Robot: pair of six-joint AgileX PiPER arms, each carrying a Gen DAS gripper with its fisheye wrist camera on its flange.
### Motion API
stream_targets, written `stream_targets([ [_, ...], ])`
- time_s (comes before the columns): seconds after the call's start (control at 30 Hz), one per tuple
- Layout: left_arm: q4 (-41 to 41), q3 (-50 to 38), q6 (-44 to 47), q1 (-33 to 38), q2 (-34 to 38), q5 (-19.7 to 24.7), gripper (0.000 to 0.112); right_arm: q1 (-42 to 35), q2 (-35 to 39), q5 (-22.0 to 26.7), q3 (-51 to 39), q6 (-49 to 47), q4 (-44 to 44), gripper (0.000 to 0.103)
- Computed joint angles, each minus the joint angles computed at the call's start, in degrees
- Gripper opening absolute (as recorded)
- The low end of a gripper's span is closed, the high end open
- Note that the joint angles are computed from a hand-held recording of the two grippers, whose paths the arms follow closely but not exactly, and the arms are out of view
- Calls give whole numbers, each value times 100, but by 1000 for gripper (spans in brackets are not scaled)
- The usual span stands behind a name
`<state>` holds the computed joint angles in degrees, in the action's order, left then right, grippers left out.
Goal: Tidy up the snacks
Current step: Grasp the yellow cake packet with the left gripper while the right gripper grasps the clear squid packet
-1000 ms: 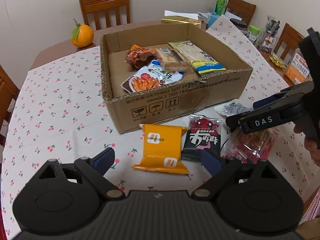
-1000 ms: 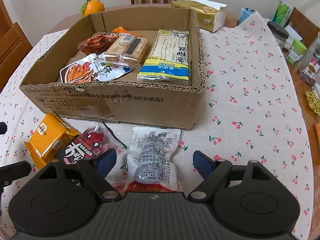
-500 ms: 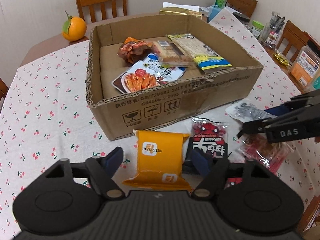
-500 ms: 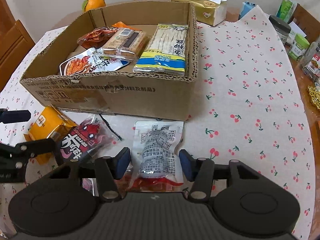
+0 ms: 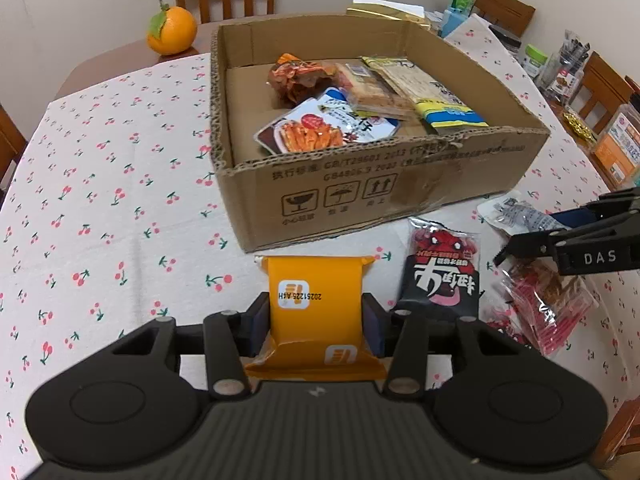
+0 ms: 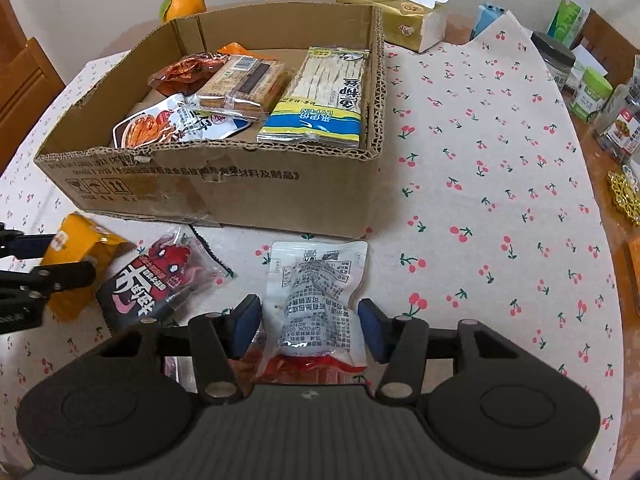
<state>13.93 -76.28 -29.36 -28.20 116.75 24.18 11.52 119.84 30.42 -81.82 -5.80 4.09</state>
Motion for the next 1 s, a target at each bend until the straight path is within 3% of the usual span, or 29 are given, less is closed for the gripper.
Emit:
stream_targets([
  [0.23,200,-182,-170,-76,151,83,47,35,105,38,-115,-24,-78,59],
  [0.6,-287,-233,348,-4,156,89,44,9,200,96,-281,-469,101,55],
  [1.0,-615,52,853,-43,-495,396,44,-142,-587,279,247,-1302,824,55],
])
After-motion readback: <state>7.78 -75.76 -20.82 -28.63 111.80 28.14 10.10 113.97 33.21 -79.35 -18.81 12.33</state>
